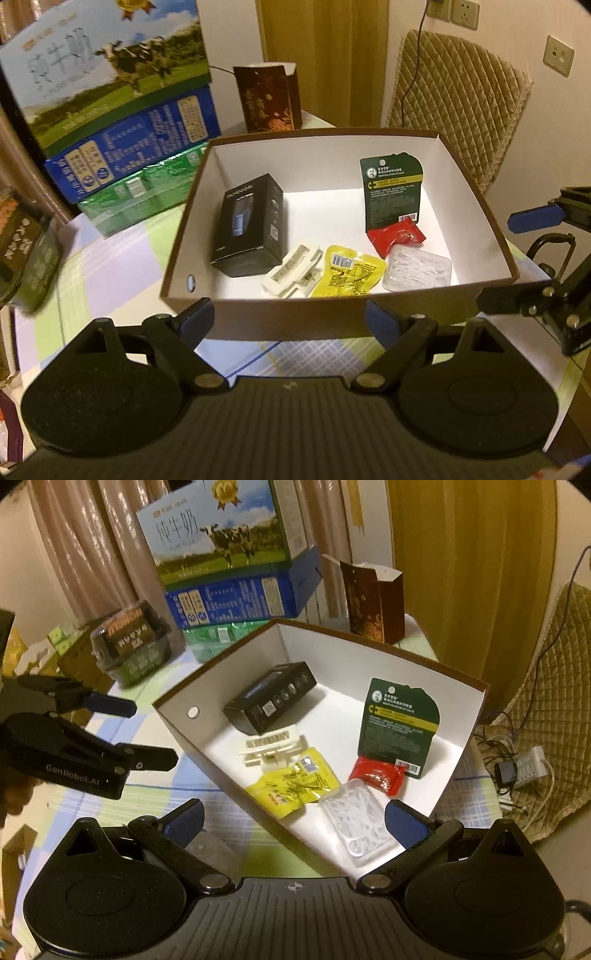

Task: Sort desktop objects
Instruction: 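Withdraw both tools from the box toward the remaining items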

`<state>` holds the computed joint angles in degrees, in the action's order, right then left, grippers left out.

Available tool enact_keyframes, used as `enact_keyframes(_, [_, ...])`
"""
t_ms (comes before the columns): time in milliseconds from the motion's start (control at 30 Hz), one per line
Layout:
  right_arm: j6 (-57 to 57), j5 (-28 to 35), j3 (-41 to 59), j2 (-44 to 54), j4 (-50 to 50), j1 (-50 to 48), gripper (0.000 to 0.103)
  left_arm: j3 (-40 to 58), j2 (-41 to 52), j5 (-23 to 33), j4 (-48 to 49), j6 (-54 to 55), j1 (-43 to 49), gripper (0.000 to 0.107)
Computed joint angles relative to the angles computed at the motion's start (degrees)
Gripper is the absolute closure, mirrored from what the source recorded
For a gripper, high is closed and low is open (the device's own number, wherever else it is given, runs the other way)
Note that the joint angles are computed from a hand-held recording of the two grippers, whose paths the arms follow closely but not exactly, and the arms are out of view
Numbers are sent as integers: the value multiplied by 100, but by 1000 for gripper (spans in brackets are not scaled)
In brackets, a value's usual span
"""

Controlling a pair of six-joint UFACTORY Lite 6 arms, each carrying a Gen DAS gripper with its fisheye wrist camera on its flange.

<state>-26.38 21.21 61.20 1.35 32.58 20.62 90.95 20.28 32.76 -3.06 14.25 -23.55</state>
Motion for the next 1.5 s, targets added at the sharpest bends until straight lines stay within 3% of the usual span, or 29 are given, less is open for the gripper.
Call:
enact_keyframes(200, [1771,-528,-610,-630,-1293,424,2,-1123,-957,-334,-17,-121,64,21])
enact_keyframes(433, [3314,-648,-1108,-1151,-2372,722,2,-2102,-1864,-564,-56,-137,143,20])
enact_keyframes(800, [6904,-614,-1891,-1895,-5548,1500,2,-3428,-2915,-762,-346,155,511,20])
enact_keyframes(1233, [8438,-398,-2711,-2296,-6365,2273,2,-4547,-3897,-817,-365,451,878,20])
enact_keyframes(1500, [8536,-493,-2854,-2293,-6322,2536,2,-4934,-4108,-1015,-129,454,958,20])
